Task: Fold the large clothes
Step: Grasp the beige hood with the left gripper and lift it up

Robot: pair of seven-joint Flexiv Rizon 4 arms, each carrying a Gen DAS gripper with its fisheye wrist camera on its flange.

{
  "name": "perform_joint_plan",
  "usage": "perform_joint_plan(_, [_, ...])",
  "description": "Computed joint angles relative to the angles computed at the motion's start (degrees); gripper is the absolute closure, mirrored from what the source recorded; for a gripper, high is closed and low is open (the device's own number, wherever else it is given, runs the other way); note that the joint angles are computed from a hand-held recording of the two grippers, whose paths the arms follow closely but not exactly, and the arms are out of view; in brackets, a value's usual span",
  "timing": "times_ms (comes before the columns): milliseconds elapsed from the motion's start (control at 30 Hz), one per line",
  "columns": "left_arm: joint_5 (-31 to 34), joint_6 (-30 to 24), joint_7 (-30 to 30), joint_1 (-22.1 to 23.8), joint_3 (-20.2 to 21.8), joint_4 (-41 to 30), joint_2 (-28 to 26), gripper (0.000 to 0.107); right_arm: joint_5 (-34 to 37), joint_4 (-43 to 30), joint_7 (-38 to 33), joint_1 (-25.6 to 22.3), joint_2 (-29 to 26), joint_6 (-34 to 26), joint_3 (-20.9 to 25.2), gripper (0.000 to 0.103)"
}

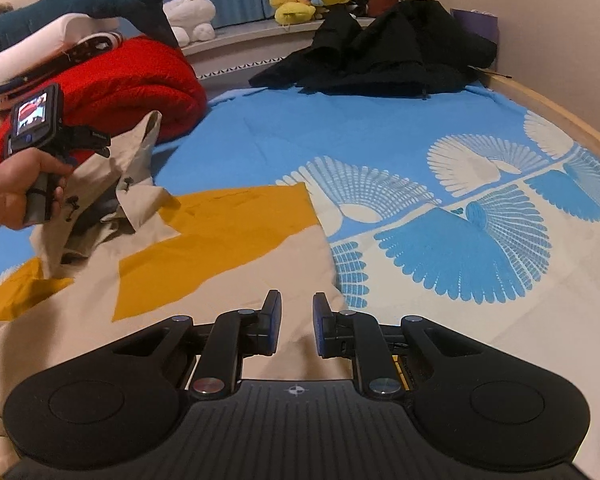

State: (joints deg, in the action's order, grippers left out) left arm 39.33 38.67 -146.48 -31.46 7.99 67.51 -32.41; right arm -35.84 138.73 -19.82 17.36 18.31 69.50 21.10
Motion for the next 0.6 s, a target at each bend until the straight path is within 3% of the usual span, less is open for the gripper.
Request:
perform_joint_plan(167, [3.3,5.1,6.1,-1.7,-1.4,5.8,6.9,0.107,0.7,-0.2,-0.9,0.3,0.5,1.1,-0.1,0.086])
perform_joint_plan(267, [6.5,8.1,7.9,-3.9,-3.6,12.7,15.0,0.107,1.4,-0.1,-1.1,-0.2,1.6,1.5,-0.4,0.086])
perform_joint_plan(400, [12.2,6.3,9.8,-9.0,-8.4,22.5,26.9,0.107,3.9,0.8,-1.3,-1.1,4.0,3.2,-1.0,0.085])
perform_joint_plan(500, [15.7,-0.9,5.0,-13.7,-14.0,29.7,34.5,0.107,5.2,1.1,-1.5,-1.8,4.6,4.6,-0.8,0.085])
perform_joint_plan(600, [11.7,-10.6,-6.1,-16.7,-20.6,35.0,37.9,0.107,6.1,2.1,-0.7,-3.4,4.9,10.8,-0.7,0.082])
